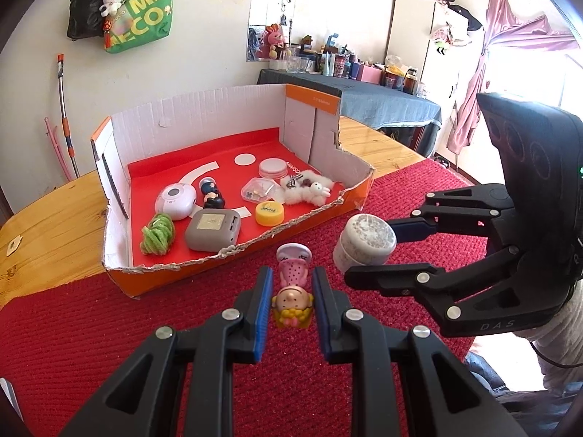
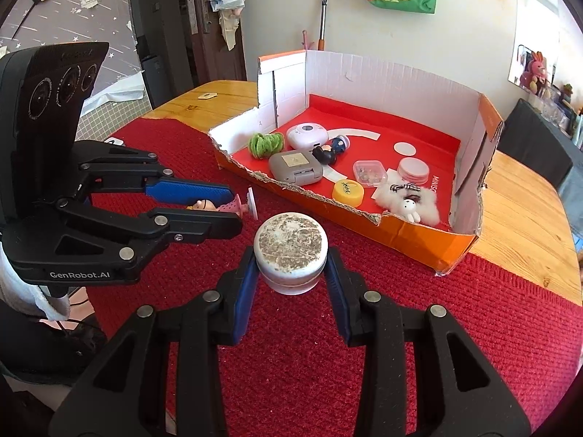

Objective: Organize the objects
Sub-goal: 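Carry the pink doll and white jar into the box with both tools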

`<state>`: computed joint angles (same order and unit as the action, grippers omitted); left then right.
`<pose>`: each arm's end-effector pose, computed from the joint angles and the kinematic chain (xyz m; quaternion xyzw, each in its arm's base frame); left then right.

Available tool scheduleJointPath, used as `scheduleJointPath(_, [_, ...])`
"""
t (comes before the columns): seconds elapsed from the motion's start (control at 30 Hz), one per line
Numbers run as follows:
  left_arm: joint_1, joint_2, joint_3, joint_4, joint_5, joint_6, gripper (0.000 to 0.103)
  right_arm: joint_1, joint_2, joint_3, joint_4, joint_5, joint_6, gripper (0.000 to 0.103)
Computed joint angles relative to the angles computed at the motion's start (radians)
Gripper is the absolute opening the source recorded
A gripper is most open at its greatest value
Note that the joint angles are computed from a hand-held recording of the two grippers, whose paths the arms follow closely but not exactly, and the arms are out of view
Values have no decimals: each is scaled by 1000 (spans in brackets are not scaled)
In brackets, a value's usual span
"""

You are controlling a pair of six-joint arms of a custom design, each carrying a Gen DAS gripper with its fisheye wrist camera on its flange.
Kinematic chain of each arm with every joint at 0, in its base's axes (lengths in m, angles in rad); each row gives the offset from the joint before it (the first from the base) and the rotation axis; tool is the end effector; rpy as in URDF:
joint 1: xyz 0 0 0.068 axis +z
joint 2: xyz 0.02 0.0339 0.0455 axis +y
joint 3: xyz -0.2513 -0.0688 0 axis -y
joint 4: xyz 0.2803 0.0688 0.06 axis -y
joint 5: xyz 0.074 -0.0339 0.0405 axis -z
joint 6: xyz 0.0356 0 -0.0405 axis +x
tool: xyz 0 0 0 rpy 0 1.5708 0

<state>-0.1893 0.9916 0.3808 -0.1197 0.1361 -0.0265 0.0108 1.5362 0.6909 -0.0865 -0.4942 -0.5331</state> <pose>0.2229 -0.0476 0.1393 0.1017 0.9056 -0.1055 0.3979 0.3048 0.0202 0.1102 -0.3213 0.8661 0.1457 0.3542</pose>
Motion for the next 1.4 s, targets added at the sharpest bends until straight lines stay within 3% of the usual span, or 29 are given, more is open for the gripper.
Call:
scheduleJointPath(0.2, [43, -2, 67, -32, 27, -6, 23, 0, -39, 23, -33, -7, 20, 35])
scheduleJointPath(0.33, [83, 137, 202, -34, 34, 1, 23, 22, -9, 112, -67, 31, 44, 35])
scheduleJointPath(0.7, [176, 704, 767, -175, 67, -6, 23, 108, 377, 622, -232, 244, 123, 35])
scheduleJointPath(0.8, [185, 823, 882, -216, 31, -10, 23, 121, 499, 769, -298, 285, 132, 35])
scheduleJointPath(0.9, [205, 916, 976, -260, 55, -22, 23, 130, 605, 894, -354, 323, 132, 35])
scheduleJointPath(1.07, [212, 1012, 1066, -305, 56, -15, 23, 131, 730, 1050, -445, 345, 132, 35])
scheduleJointPath(1.4, [211, 1108, 1157, -365, 42, -10, 23, 129, 838, 1203, -567, 372, 121, 35])
